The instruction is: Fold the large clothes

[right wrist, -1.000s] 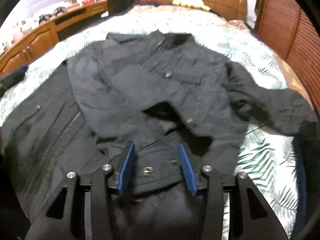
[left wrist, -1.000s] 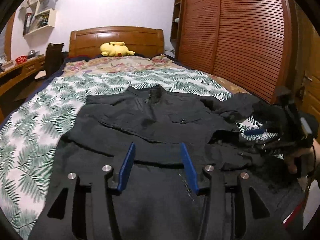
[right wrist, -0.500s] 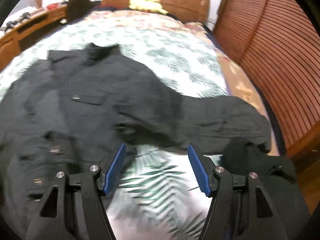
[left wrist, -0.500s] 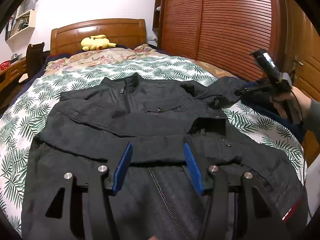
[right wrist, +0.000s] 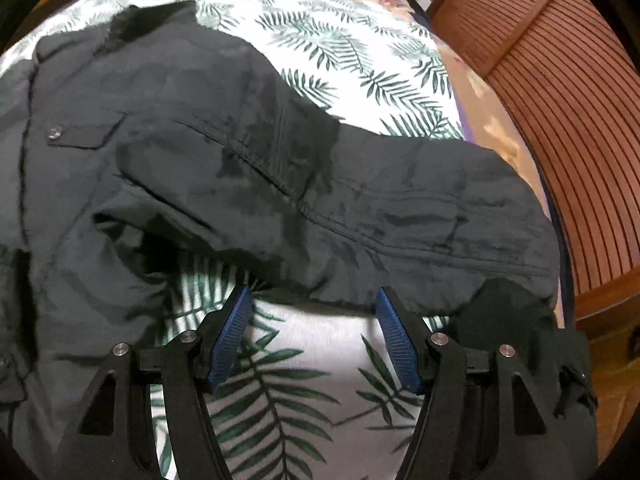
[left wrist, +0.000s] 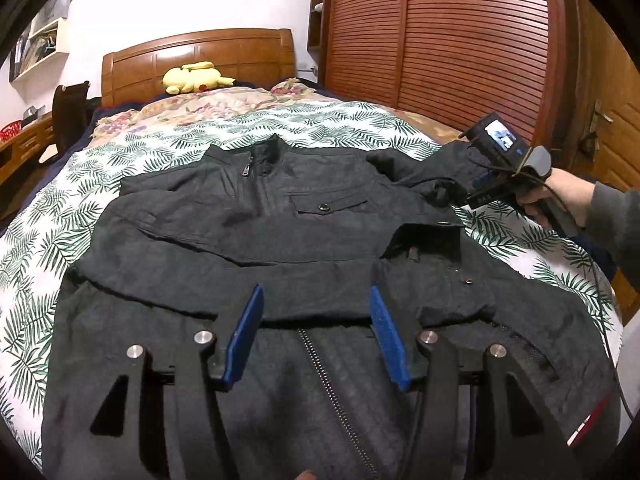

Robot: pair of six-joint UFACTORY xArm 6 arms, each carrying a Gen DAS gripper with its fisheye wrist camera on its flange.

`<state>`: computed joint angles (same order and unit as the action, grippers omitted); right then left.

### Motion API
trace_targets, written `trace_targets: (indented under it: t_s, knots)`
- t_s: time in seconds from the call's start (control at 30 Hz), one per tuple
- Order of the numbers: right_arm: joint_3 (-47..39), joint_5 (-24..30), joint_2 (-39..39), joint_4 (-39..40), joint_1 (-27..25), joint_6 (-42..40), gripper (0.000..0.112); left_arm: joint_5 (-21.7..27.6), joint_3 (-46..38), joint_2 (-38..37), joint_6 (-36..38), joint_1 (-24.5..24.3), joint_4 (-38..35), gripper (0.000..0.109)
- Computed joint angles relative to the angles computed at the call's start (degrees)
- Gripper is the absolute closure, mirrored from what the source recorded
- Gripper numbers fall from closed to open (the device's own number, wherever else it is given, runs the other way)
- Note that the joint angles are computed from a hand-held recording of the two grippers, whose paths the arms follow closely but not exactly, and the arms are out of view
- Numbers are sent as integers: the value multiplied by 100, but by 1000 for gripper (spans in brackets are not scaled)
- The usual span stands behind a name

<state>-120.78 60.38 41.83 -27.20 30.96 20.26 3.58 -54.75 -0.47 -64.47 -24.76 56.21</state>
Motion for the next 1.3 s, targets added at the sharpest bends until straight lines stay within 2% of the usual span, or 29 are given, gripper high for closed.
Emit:
trace_targets:
  t_s: [0.07, 0.13, 0.23, 0.33, 0.53, 0.63, 0.77, 0.87, 1.0, 1.17, 1.27, 1.3]
  knots:
    - [-213, 118, 163, -2, -17, 100, 66, -15, 37, 3, 278, -16, -283, 54]
    - [-490, 265, 352, -94, -25, 175, 97, -18, 51, 2, 377, -15, -382, 54]
    - [-586, 145, 396, -413, -1, 375, 108, -12, 50, 1, 380, -15, -381, 54]
    - [-652, -128, 355, -836, 39, 746, 110, -19, 47, -4, 305, -4, -316, 54]
    - [-578, -1083, 18, -1590, 274, 1337, 110, -31, 73, -81, 145, 32, -153, 54]
    - [-689, -1533, 3, -1586, 475, 1163, 110, -39, 93, -119, 35, 64, -65, 54]
    - [-657, -1991, 24, -1003, 716, 616, 110, 20, 82, -139, -167, 88, 127, 54]
    - [-621, -2042, 97, -527, 881, 155, 110, 43, 109, -169, -200, 104, 144, 54]
    - [-577, -1814, 233, -33, 1028, -224, 110, 45, 137, -213, -297, 117, 238, 54]
    - [-117, -1750, 88, 199, 1084, -140, 109, 65, 126, -234, -354, 105, 306, 54]
    - [192, -1730, -97, 235, 1090, 43, 104, 87, 128, -236, -309, 95, 258, 54]
    - [225, -1686, -133, 234, 1095, 87, 97, 93, 132, -244, -278, 91, 230, 54]
